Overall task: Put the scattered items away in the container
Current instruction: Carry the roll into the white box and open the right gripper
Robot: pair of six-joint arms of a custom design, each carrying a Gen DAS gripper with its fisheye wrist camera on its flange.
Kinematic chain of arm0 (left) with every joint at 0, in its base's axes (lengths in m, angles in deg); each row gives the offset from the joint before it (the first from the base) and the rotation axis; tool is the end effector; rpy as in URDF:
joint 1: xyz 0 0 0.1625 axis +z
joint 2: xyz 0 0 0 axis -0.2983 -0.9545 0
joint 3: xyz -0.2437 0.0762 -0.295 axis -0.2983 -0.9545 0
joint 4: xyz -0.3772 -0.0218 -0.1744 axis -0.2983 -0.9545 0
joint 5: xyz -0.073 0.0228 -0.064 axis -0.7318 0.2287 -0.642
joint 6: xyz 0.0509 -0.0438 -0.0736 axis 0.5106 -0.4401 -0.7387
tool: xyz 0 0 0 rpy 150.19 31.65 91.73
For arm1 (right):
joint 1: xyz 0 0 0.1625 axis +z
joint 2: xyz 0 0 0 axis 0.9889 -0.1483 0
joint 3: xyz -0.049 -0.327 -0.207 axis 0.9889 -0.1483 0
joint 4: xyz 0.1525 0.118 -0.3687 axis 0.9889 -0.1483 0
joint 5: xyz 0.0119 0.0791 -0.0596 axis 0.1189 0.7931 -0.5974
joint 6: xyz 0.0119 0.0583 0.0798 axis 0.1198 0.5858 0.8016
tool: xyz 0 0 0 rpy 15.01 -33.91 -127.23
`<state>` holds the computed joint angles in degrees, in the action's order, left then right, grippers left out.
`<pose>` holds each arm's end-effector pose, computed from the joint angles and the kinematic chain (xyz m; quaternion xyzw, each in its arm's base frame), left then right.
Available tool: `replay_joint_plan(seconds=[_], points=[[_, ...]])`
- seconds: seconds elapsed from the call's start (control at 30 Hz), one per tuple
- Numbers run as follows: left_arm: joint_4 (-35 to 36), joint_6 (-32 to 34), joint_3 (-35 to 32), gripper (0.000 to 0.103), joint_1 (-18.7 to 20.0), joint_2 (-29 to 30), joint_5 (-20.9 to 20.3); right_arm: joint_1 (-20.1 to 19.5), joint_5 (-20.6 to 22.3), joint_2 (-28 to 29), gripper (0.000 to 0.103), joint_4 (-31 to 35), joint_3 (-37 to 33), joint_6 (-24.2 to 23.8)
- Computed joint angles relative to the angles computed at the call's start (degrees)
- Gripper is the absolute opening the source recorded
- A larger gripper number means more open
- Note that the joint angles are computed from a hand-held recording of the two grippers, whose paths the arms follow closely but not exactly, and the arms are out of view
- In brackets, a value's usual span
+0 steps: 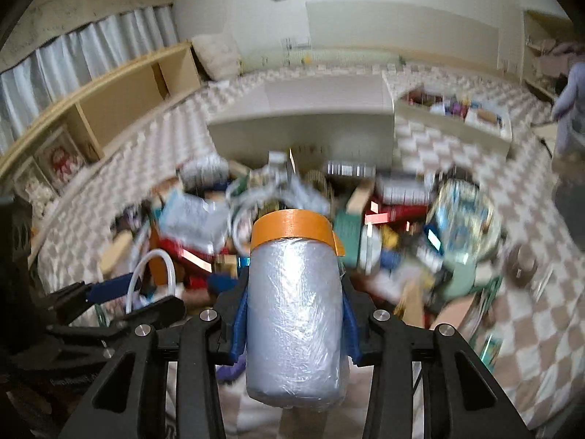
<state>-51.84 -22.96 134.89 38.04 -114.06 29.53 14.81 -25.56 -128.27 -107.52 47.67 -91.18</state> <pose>-0.4157 -0.3748 0.1422 0.1336 0.9116 -0.3070 0.2385 0.1402 -0.4209 0.3583 0.1659 -0.8929 0.3377 0.2474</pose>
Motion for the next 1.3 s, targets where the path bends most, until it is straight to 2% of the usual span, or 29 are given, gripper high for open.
replay_joint_plan(seconds=[0.4, 0.63, 0.93, 1.17, 1.3], points=[[-8.0, 13.8, -9.2, 0.085, 2.5, 2.8, 8.6, 2.4, 2.1, 5.7, 0.043, -2.1, -10.0, -3.3], [-13.3, 21.8, -15.3, 0.085, 5.5, 5.7, 11.6, 3.3, 3.0, 10.9, 0.043, -1.3, -19.0, -6.1], [-19.7, 31.9, -23.8, 0.085, 9.6, 11.0, 11.3, 2.1, 1.7, 19.4, 0.043, 1.4, -29.6, -7.7], [-19.9, 36.1, -31.8, 0.085, 13.0, 16.1, 9.9, 1.1, 1.4, 26.0, 0.043, 5.3, -39.1, -6.6], [-18.3, 37.2, -36.0, 0.085, 15.0, 19.0, 8.6, 0.8, 1.7, 29.3, 0.043, 8.7, -44.2, -4.0]])
